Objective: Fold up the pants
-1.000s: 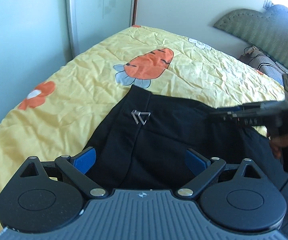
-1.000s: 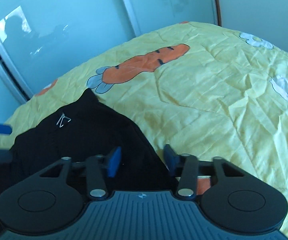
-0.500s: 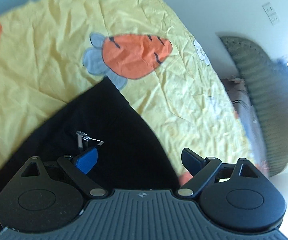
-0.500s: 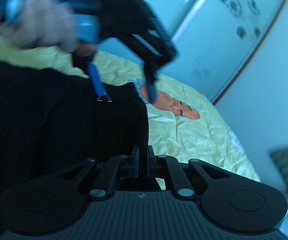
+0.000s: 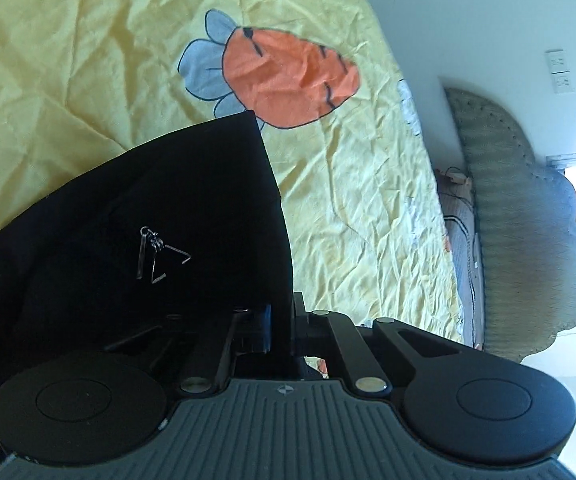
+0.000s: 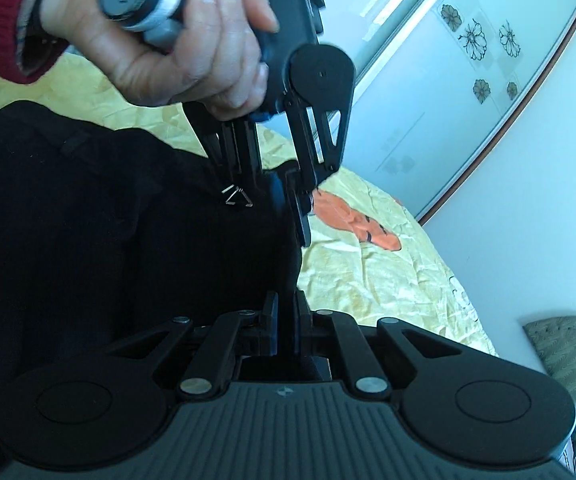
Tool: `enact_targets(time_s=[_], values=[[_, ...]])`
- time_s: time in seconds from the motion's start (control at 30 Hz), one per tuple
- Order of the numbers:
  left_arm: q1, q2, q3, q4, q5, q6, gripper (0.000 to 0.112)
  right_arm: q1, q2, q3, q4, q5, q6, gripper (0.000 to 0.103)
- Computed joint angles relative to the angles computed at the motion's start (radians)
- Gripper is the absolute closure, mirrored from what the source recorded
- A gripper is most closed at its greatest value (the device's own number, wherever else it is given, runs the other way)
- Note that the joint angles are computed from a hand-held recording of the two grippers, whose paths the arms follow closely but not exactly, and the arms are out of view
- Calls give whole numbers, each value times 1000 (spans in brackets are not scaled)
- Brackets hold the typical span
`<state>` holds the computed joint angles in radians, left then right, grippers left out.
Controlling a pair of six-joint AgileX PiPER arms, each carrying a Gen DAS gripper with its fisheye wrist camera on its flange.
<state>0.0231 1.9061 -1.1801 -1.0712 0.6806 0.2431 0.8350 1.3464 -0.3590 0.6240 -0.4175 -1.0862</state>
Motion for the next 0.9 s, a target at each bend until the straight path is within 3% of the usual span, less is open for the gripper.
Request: enact_targets(time_s=[0.1,0.17,0.23,0.37,0.43,0.5,0.57,0.6,0.63,0.77,0.8,0.83,0.9], values=[[-5,-97,116,-58,-50,112,108,68,2,30,169,-93,-143,92],[9,-142,175,-103,-40,177,108,98,-14,68,245,-164,-190,92],[28,-178,225,-141,-19,228,108,51,-52,81,282,-124,-216,90],[25,-254,309,-181,-54,305,108,-6,-54,110,392,-198,-302,69],[27,-292,347,-195,-63,340,108,-98,-54,108,363,-157,-313,65],[34,-322,380,-212,-60,379,108,-218,-54,96,261,-63,-272,65],[37,-347,411,-231,-64,410,108,-293,-62,82,183,18,-214,69],[40,-355,427,-248,-65,438,108,-293,-70,79,202,32,-220,87],[41,-364,445,-270,-72,477,108,-266,-87,85,248,25,-246,93],[23,-373,489,-383,-152,610,107,-9,-157,183,512,-167,-389,98],[17,-377,500,-422,-170,643,93,8,-164,191,523,-171,-389,98],[10,-381,510,-465,-190,671,88,39,-164,191,565,-184,-408,98],[6,-378,528,-590,-198,781,87,99,-145,203,595,-243,-399,98]])
